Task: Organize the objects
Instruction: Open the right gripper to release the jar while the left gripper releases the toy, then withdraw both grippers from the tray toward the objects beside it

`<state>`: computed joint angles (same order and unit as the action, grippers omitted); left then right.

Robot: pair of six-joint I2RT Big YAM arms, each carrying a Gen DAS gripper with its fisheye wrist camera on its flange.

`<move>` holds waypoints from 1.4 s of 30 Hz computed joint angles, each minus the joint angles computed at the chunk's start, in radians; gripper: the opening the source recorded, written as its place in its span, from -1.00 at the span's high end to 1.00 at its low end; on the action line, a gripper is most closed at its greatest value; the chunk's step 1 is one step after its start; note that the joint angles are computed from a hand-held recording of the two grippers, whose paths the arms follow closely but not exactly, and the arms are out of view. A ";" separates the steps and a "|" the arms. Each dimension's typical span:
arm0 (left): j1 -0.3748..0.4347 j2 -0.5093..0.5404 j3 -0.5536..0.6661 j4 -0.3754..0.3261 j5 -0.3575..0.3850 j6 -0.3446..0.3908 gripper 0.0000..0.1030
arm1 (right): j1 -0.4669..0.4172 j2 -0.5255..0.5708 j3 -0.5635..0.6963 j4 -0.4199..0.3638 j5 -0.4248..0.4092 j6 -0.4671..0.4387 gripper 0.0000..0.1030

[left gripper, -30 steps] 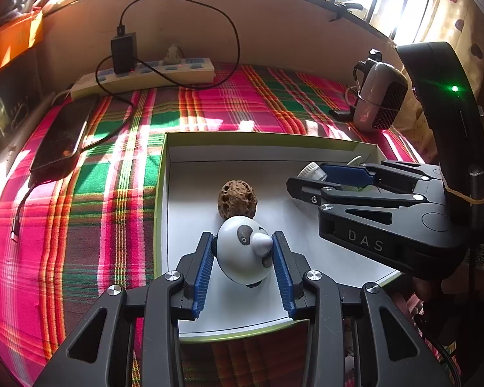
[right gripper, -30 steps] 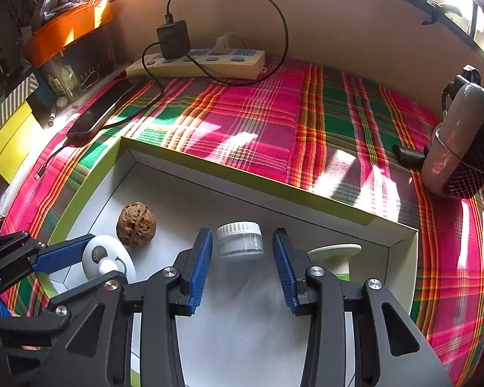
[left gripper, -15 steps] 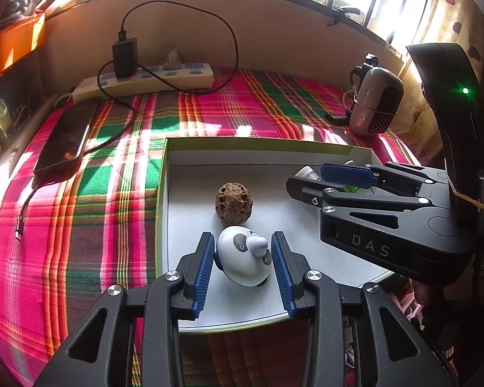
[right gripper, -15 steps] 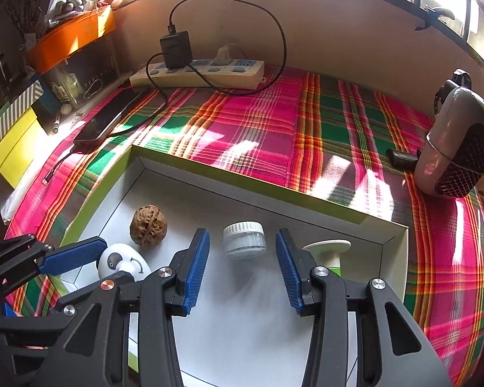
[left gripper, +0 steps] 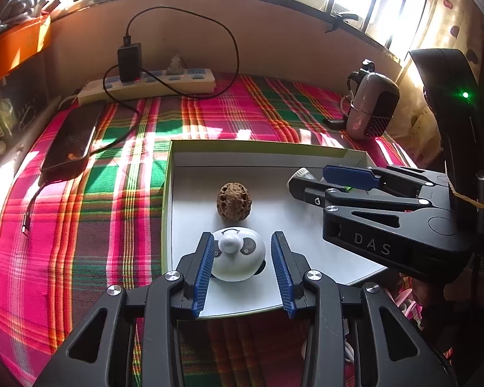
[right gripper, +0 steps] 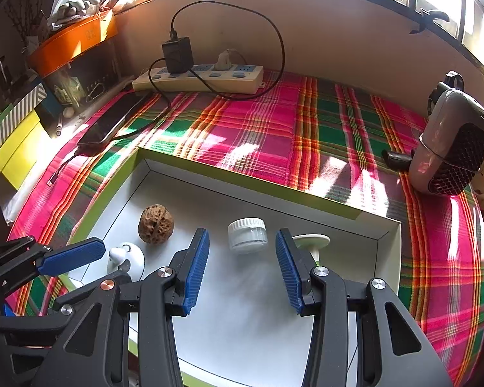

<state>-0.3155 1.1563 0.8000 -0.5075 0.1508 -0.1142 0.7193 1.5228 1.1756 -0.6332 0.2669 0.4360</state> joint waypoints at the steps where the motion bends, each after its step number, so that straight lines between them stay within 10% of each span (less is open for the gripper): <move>1: 0.002 -0.005 -0.002 -0.001 0.001 -0.001 0.33 | 0.001 -0.003 -0.002 0.002 0.000 0.002 0.14; 42: 0.016 -0.253 -0.196 -0.008 0.105 -0.029 0.33 | 0.172 -0.359 -0.325 -0.037 0.257 0.290 0.14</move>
